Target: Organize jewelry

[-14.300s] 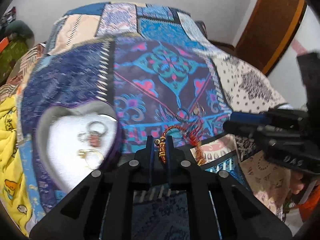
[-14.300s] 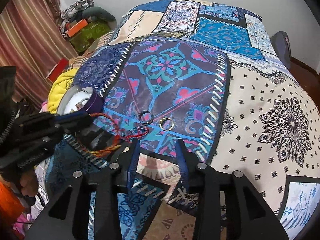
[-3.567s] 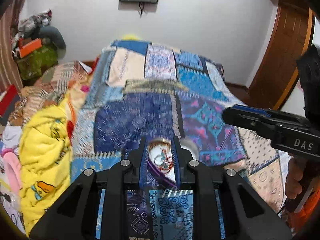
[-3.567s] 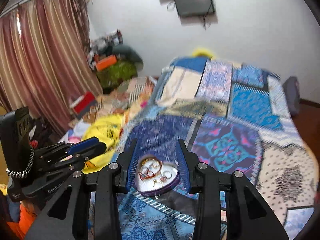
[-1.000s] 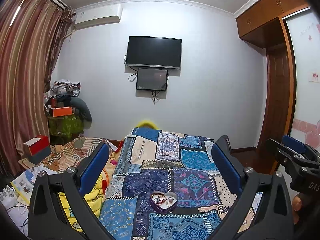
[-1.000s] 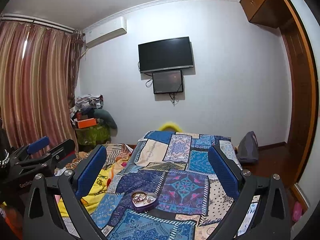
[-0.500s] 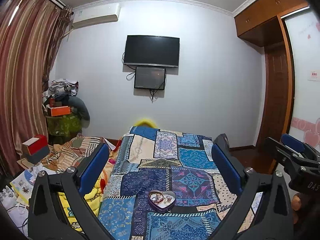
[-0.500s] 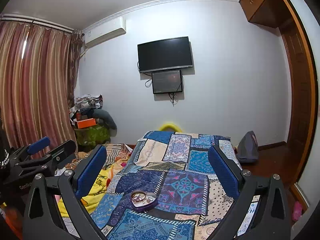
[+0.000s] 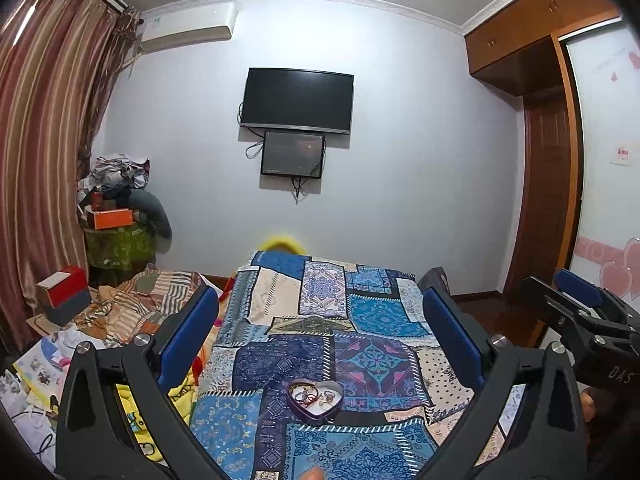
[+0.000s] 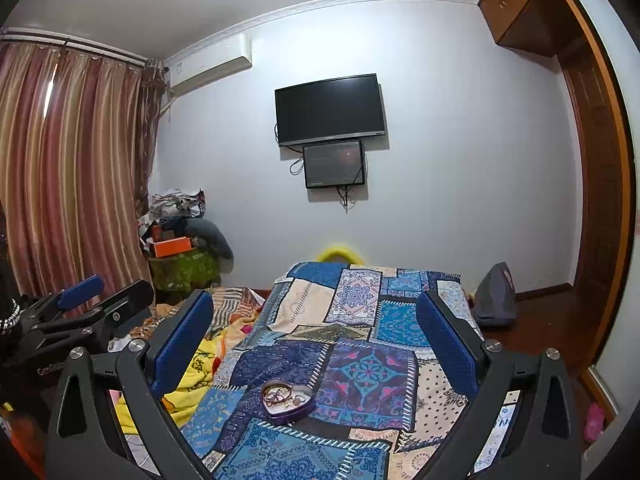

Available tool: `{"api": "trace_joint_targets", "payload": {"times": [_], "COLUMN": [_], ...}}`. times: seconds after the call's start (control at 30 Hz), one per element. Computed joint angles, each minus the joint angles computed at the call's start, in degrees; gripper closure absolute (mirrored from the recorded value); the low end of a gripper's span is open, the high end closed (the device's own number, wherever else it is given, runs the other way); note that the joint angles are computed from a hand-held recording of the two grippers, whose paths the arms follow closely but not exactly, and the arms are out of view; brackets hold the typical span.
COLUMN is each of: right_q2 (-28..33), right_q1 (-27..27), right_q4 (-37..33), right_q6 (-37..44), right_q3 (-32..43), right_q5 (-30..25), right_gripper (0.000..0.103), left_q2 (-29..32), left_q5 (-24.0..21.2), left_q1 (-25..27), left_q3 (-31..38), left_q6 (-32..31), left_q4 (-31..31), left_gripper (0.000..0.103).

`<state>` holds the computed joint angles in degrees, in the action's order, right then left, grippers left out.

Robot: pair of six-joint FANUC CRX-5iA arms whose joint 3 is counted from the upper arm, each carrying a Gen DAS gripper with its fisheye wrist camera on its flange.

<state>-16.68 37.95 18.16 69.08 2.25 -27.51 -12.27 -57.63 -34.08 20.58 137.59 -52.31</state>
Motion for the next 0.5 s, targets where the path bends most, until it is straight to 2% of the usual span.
{"api": "trace_joint_targets", "payload": {"times": [0.5], "right_q2": [0.00], "right_q1": [0.05], "right_q4": [0.38], "right_q6": [-0.54], "right_q3": [-0.21], "right_q5": [-0.18], "right_gripper": [0.002], "left_q2": [-0.07], "left_q5": [0.77], "left_q1": [2.04], "left_q3": [-0.17], "left_q6": [-1.10], "left_q4": [2.90], "left_gripper": [0.001]}}
